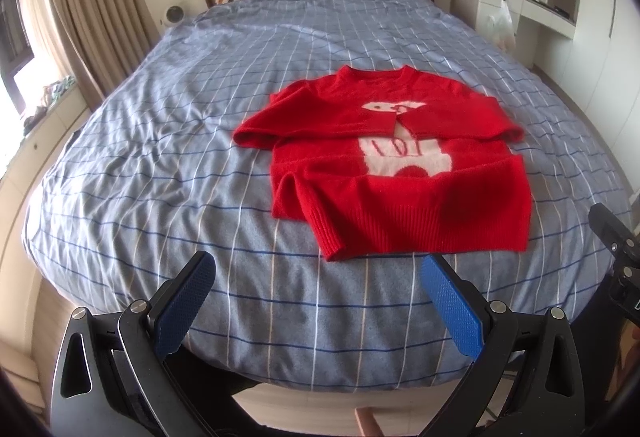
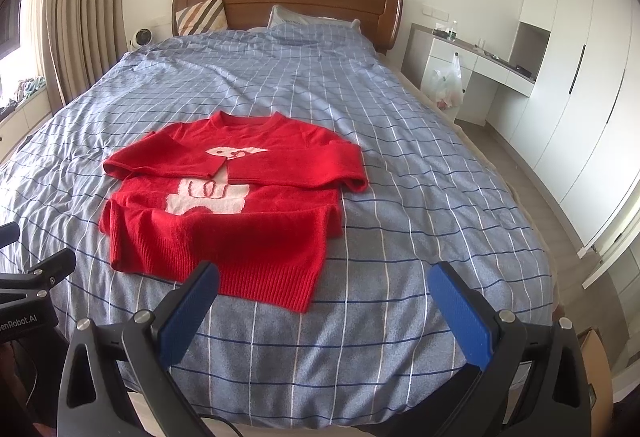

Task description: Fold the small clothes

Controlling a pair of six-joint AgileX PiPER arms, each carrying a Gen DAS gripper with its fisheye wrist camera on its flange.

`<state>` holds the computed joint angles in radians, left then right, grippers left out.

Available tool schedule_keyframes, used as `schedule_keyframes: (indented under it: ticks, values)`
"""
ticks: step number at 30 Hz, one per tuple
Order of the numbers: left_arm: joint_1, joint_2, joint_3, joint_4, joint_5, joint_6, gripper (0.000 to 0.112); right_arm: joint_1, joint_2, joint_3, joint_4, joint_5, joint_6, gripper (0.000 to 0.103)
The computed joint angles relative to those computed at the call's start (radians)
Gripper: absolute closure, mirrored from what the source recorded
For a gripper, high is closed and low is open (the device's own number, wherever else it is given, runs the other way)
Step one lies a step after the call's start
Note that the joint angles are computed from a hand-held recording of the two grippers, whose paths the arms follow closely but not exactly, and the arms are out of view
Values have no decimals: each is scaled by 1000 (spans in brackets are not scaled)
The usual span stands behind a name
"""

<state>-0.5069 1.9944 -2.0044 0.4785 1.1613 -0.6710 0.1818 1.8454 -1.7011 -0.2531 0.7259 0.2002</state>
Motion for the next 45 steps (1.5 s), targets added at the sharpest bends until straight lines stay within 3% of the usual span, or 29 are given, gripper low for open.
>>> schedule_keyframes:
  ticks: [12,21,24,27,28,32,33,34,36,37,38,39,40,41,45]
  values:
    - [13,8,-9,-30,3,5,9,-8,5,-1,7,-1,-7,0]
    - [75,-42,112,-107,-114,50,9,-28,-1,28,35,-36,-37,0]
    - [145,-55,188,-170,-181,78,10,-96,7,67,217,-99,-205,0]
    - [236,-29,217,-348,-255,174,10,-175,47,91,468,-115,-440,0]
    - [261,-13,220,-419,-285,221,10,-197,73,82,548,-99,-512,0]
    - [289,125,87,-542,-283,317,12,-264,227,-43,807,44,-686,2]
    - [285,167,30,-543,-259,316,19,-271,266,-80,846,73,-702,7]
    - [281,206,-23,-542,-235,316,33,-274,307,-126,871,104,-707,11]
    - [281,276,-124,-563,-183,336,52,-265,386,-228,861,161,-673,29]
    - [279,305,-164,-565,-158,335,63,-260,428,-286,851,190,-656,31]
    - [280,315,-175,-568,-150,332,72,-257,477,-356,845,233,-638,41]
    - [283,303,-152,-578,-165,332,100,-259,522,-419,837,274,-609,66]
    - [295,276,-103,-614,-192,354,108,-261,545,-450,829,292,-584,82]
    - [307,236,-39,-643,-222,366,108,-268,542,-442,838,288,-579,99]
    - [361,36,226,-751,-286,472,109,-326,439,-313,914,321,-645,99]
